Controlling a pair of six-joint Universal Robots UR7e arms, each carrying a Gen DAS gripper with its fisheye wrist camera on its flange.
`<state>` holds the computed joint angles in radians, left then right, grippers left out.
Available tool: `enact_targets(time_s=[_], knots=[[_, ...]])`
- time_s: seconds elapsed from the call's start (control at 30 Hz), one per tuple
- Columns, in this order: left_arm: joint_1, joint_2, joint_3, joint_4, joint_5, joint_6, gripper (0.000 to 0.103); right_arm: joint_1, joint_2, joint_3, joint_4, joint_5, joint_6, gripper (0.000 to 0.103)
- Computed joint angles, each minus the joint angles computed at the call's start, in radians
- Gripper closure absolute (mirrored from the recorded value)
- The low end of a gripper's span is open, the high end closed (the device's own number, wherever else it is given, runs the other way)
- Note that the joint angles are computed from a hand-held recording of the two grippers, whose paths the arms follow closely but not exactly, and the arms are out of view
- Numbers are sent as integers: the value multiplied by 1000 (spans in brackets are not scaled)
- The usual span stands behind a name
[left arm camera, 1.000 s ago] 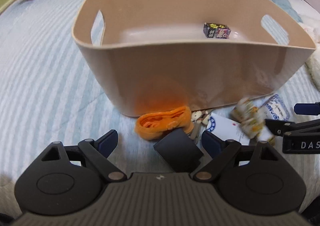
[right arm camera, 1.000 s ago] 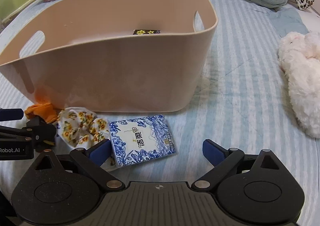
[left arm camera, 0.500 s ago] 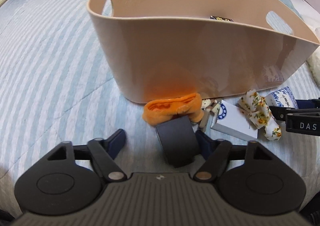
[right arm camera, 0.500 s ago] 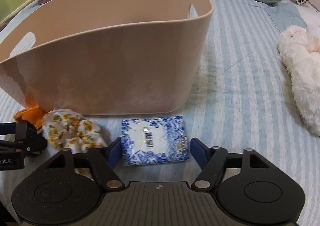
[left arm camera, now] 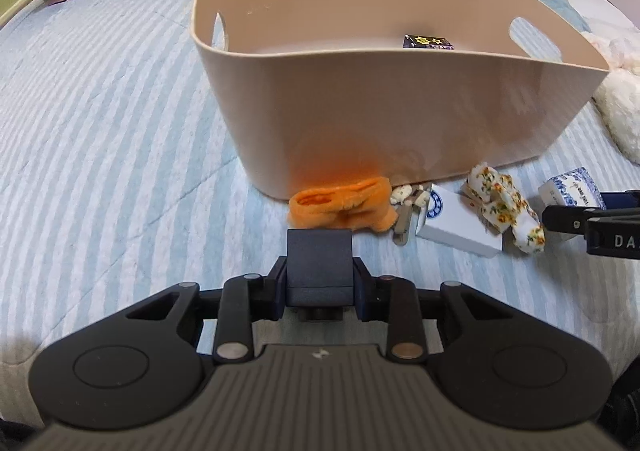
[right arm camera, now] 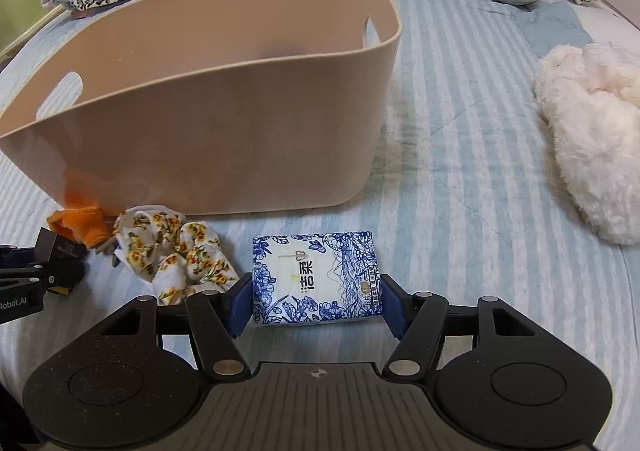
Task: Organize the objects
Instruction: 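Lift both boxes over the basket and open both tools to release them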
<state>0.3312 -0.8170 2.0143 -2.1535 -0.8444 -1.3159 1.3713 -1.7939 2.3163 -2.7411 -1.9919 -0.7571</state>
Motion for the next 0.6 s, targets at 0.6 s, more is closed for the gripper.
enact_targets(time_s=[0.6], knots=[[-119, -100, -19, 138, 133, -84, 70, 80, -186, -17, 136, 117, 24, 42]])
